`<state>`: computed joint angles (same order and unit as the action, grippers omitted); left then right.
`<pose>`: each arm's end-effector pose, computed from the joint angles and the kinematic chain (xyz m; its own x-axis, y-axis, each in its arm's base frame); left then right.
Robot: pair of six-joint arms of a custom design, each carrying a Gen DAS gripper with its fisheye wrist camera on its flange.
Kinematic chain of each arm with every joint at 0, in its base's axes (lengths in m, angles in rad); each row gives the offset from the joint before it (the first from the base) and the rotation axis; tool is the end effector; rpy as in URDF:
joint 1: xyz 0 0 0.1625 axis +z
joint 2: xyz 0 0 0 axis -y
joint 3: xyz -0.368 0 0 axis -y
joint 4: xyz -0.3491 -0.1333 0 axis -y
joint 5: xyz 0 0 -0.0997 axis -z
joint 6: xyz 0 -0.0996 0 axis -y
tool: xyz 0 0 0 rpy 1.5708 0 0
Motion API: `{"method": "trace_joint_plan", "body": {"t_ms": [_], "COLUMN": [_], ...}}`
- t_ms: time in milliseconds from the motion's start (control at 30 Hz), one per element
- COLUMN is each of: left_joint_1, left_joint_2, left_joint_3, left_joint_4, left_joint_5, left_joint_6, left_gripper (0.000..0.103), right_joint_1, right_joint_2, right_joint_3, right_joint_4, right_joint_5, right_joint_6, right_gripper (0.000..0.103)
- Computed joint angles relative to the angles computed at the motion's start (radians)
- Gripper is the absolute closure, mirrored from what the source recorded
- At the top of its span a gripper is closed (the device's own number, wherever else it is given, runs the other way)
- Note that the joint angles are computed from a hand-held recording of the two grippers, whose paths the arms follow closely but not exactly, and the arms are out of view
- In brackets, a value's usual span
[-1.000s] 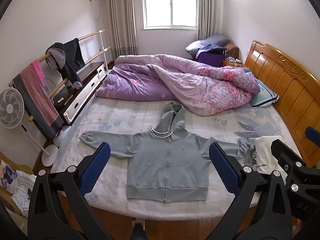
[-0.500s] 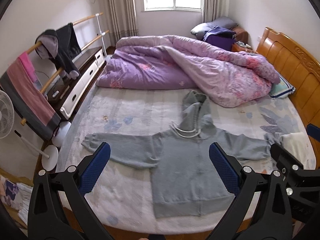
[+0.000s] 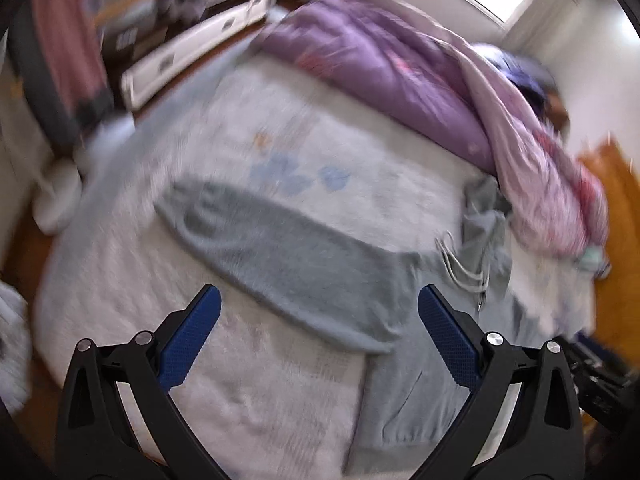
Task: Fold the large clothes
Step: 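Lower the left tool to the hoodie sleeve cuff while the right tool approaches the hoodie body, then grasp the sleeve cuff with the left tool and fold it across the hoodie body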
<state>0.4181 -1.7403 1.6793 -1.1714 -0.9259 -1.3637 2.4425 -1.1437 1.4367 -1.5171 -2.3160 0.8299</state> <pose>-0.2451 -0.3203 0.4383 -0.8728 -0.2080 -0.4415 0.0382 0.8728 -0.4867 0.4676 -0.3072 0.2939 -0.7314 -0.0332 0.6812 -0.2670 0.9330 -0.2412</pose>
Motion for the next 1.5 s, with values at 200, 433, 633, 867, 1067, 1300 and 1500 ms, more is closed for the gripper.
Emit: {"method": "trace_joint_plan", "body": {"t_ms": [200, 433, 633, 867, 1067, 1300, 1500], "left_joint_1": [0.313, 0.547, 0.644, 0.668, 0.674, 0.634, 0.626], "left_joint_2": [-0.169, -0.124, -0.059, -0.076, -0.129, -0.124, -0.106], "left_joint_3": [0.207, 0.242, 0.252, 0.268, 0.290, 0.292, 0.287], "left_joint_4": [-0.257, -0.450, -0.558, -0.561, -0.629, -0.560, -0.492], "left_joint_5": [0.022, 0.059, 0.043, 0.073, 0.018, 0.083, 0.162], "left_joint_6": [0.144, 0.331, 0.419, 0.351, 0.360, 0.234, 0.192], "left_gripper": [0.005, 0.019, 0.032, 0.067, 0.089, 0.048, 0.052], "right_joint_1": [-0.115, -0.224, -0.272, -0.317, -0.362, -0.408, -0.441], "right_joint_2": [0.041, 0.055, 0.056, 0.030, 0.004, -0.039, -0.045], "right_joint_3": [0.131, 0.281, 0.348, 0.412, 0.481, 0.546, 0.573], "right_joint_4": [-0.156, -0.347, -0.420, -0.518, -0.630, -0.697, -0.746], "right_joint_5": [0.072, 0.166, 0.181, 0.189, 0.237, 0.292, 0.304], "right_joint_6": [-0.031, -0.077, -0.100, -0.143, -0.213, -0.275, -0.314], "right_gripper": [0.065, 0.082, 0.082, 0.082, 0.082, 0.081, 0.081]}}
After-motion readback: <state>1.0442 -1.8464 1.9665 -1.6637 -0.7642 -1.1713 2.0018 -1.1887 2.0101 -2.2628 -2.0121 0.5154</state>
